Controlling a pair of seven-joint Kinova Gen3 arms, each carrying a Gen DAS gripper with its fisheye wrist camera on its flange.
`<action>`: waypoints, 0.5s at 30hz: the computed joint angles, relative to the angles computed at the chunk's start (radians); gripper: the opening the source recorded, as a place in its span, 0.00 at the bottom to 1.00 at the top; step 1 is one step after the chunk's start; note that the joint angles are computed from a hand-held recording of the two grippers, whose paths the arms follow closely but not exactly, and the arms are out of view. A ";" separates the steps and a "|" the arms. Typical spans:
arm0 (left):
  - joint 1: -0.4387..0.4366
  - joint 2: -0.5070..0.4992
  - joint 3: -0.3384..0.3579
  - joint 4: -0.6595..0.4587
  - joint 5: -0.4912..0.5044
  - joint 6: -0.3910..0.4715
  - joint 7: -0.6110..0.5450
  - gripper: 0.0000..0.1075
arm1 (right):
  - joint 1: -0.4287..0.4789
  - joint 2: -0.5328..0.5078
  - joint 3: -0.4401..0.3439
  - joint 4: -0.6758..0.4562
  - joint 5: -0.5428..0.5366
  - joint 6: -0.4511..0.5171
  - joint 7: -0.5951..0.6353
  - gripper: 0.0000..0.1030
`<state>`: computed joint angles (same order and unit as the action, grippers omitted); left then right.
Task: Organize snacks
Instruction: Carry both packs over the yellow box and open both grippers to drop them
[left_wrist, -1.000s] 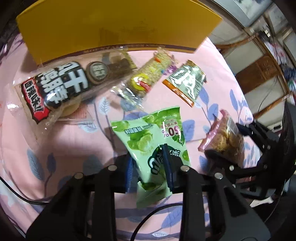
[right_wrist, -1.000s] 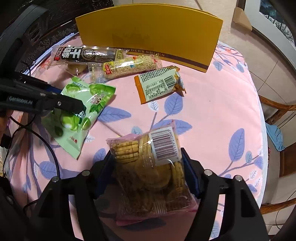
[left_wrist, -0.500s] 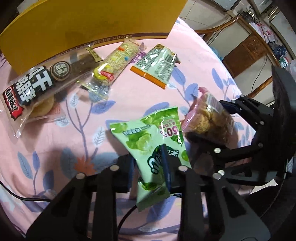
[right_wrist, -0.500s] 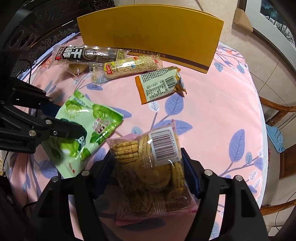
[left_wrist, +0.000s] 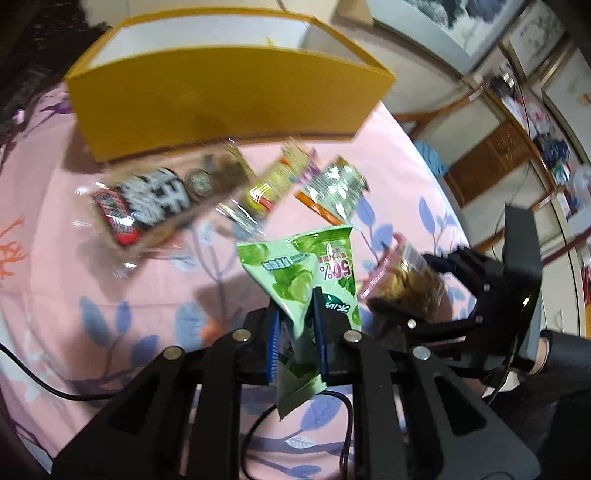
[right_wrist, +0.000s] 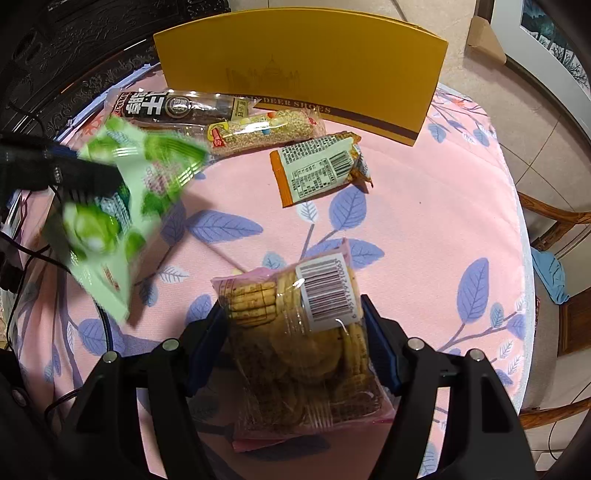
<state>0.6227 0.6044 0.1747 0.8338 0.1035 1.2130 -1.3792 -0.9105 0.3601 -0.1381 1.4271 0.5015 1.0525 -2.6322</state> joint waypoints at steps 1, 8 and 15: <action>-0.002 -0.010 -0.005 0.008 -0.003 -0.006 0.006 0.15 | 0.001 0.000 0.000 -0.001 -0.001 0.001 0.002 0.68; -0.007 -0.047 -0.031 0.010 -0.047 -0.020 0.060 0.15 | 0.015 -0.009 -0.004 0.001 -0.018 -0.010 0.019 0.62; -0.016 -0.065 -0.034 0.021 -0.069 -0.027 0.090 0.15 | 0.008 -0.022 -0.001 -0.024 0.002 0.002 0.028 0.62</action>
<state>0.6067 0.5392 0.1409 0.8544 0.0343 1.1863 -1.2890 -0.9026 0.3384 -0.1396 1.4027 0.5032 1.0542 -2.6038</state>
